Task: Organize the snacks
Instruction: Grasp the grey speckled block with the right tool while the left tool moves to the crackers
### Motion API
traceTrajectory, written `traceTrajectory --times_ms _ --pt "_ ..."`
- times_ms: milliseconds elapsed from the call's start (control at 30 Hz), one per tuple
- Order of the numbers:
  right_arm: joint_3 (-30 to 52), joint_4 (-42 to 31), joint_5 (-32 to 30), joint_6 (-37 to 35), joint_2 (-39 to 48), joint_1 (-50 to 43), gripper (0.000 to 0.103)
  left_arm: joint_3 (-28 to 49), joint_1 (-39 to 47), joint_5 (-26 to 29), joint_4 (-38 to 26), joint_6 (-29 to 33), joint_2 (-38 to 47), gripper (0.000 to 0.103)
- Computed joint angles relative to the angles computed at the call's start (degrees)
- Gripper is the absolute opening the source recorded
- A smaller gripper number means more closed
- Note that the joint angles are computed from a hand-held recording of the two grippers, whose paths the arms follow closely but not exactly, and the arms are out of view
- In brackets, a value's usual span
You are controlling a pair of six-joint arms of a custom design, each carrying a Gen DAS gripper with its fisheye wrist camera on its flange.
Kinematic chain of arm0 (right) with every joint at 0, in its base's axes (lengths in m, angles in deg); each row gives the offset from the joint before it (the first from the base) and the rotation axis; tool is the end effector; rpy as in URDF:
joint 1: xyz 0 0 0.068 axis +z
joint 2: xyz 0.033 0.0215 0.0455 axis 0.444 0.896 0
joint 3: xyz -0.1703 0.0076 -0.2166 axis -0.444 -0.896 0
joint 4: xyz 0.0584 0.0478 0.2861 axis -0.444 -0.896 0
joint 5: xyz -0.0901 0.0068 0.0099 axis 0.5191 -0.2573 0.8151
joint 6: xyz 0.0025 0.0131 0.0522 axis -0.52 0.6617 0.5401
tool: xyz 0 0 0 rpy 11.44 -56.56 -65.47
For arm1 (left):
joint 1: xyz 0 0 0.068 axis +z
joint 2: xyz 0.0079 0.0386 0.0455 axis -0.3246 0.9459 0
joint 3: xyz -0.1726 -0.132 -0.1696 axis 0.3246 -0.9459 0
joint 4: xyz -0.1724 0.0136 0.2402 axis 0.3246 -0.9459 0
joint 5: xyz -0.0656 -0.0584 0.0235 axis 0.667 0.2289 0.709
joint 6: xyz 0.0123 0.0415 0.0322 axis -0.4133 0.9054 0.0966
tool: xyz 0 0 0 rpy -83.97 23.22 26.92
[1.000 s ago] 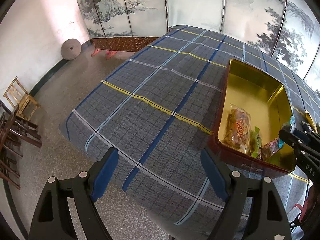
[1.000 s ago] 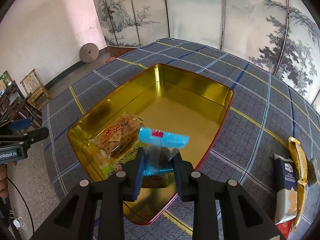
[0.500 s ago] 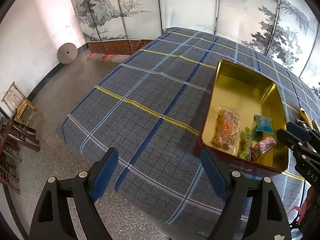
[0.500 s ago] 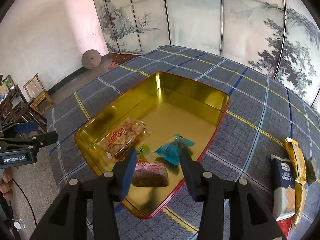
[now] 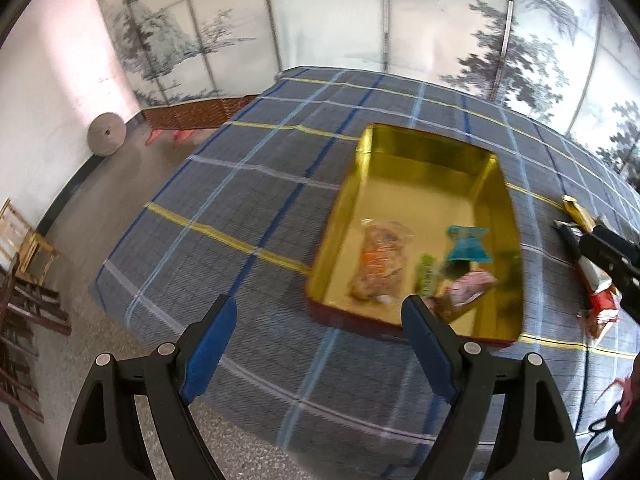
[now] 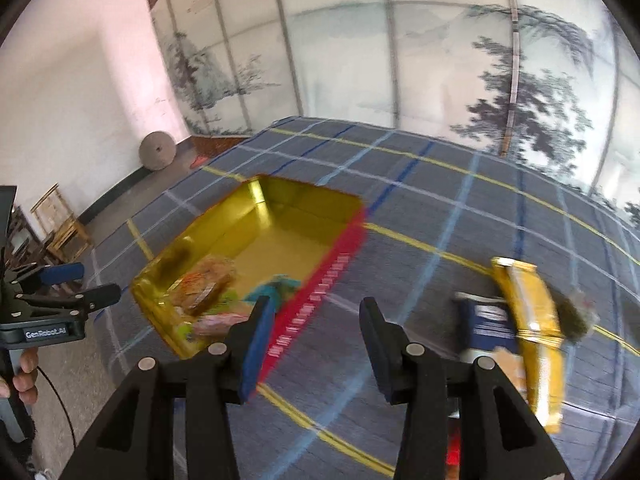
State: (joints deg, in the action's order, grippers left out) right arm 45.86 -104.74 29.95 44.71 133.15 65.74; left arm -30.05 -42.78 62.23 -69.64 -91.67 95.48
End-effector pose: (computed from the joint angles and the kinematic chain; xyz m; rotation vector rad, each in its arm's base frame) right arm 0.2583 0.2050 0.2775 -0.2764 2.3959 0.3275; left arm 0.1990 -0.0747 0.2312 -0.0982 2.5264 0.1384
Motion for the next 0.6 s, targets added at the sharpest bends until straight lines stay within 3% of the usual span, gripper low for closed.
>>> traceTrajectory --times_ms 333,600 --pt "-9.3 -4.6 0.2 -4.6 -11.1 -15.7 0.045 5.1 -10.9 -2.2 1.4 -3.2 8.0 0.082" --pt "-11.8 -3.5 -5.6 -14.0 -10.8 -31.5 0.045 9.3 -16.0 -2.8 1.8 -4.1 14.7 0.082"
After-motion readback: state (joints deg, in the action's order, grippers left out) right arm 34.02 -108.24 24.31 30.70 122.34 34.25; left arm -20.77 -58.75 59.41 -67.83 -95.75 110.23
